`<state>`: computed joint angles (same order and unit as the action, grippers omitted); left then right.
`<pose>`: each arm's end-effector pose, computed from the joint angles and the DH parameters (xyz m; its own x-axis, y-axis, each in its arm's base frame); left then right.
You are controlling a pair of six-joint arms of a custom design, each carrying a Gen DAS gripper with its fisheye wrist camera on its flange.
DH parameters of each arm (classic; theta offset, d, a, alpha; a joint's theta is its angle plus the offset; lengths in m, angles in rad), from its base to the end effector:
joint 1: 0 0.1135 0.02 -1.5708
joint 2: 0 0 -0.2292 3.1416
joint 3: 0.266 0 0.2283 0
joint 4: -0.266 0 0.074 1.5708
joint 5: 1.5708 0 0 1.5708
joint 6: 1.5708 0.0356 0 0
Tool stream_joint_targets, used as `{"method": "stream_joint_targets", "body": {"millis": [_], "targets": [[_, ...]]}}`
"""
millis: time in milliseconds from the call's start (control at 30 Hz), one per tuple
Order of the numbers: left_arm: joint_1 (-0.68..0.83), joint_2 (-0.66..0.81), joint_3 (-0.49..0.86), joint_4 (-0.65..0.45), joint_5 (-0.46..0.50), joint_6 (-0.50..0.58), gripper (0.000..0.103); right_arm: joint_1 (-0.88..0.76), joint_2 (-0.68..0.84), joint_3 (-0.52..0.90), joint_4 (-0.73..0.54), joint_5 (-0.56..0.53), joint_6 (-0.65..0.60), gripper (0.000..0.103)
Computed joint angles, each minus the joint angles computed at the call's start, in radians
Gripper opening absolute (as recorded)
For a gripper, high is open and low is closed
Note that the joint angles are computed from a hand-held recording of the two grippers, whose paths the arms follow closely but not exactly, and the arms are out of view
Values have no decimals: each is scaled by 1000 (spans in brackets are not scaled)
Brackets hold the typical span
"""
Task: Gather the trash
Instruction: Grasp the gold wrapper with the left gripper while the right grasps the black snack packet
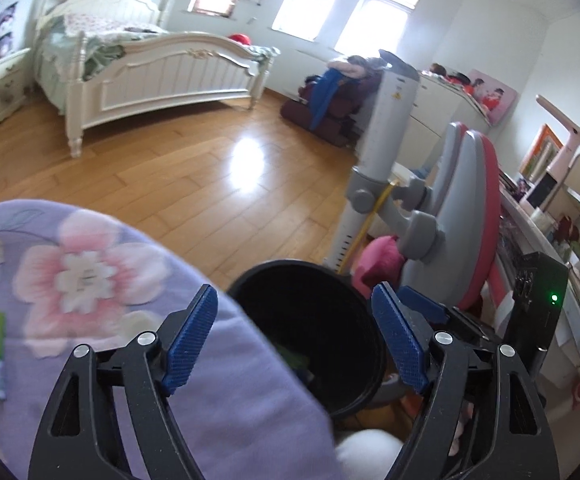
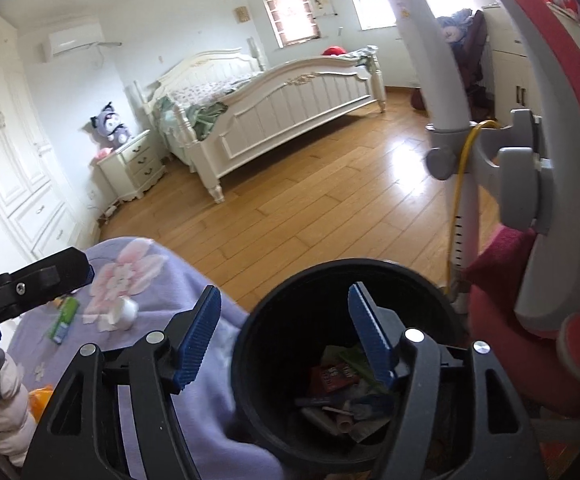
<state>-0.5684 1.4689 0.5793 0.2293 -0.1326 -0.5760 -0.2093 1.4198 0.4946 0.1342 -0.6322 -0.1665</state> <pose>0.2287 -0.1405 0.1412 -0.6762 -0.2087 -0.7065 0.0921 0.9275 -0.3622 0.2374 -0.0289 0.1272 -0.6463 0.0006 -0.7630 -0.3508 0.8878 0.2978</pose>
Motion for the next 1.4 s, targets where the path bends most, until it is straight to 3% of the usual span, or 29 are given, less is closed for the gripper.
{"method": "stream_joint_targets", "body": {"millis": [167, 300, 433, 533, 600, 667, 733, 800, 900, 1000, 1067, 1167, 1267, 1333, 1400], "targets": [[220, -342, -220, -147, 70, 7, 79, 225, -154, -71, -29, 95, 72, 66], [649, -640, -335, -380, 243, 153, 79, 434, -221, -76, -49, 182, 147, 66], [1142, -548, -327, -422, 492, 386, 79, 673, -171, -22, -35, 293, 228, 66], [1336, -368, -290, -351, 597, 511, 79, 851, -72, 74, -26, 378, 269, 65], [1372, -246, -242, -308, 632, 563, 77, 921, -11, 134, -17, 406, 292, 64], [1383, -139, -183, -293, 662, 606, 69, 974, 75, 230, -27, 429, 286, 56], [1373, -64, -150, -251, 661, 601, 66, 1020, 178, 350, -57, 470, 253, 48], [1362, 36, -90, -218, 655, 583, 60, 1041, 268, 457, -88, 488, 222, 47], [1299, 103, -69, -170, 581, 558, 50, 1053, 413, 630, -138, 472, 190, 47], [1252, 136, -79, -105, 522, 562, 48, 1054, 550, 798, -212, 437, 165, 47], [1242, 144, -82, -77, 507, 567, 46, 1050, 641, 914, -269, 402, 160, 47], [1229, 161, -100, -4, 457, 596, 34, 1058, 750, 1047, -332, 399, 129, 47], [1240, 164, -112, 22, 467, 628, 30, 1062, 849, 1177, -429, 408, 102, 47], [1257, 173, -103, 17, 497, 630, 30, 1059, 896, 1246, -488, 387, 111, 35], [1276, 177, -106, 19, 523, 633, 30, 1046, 881, 1222, -475, 335, 135, 22]]}}
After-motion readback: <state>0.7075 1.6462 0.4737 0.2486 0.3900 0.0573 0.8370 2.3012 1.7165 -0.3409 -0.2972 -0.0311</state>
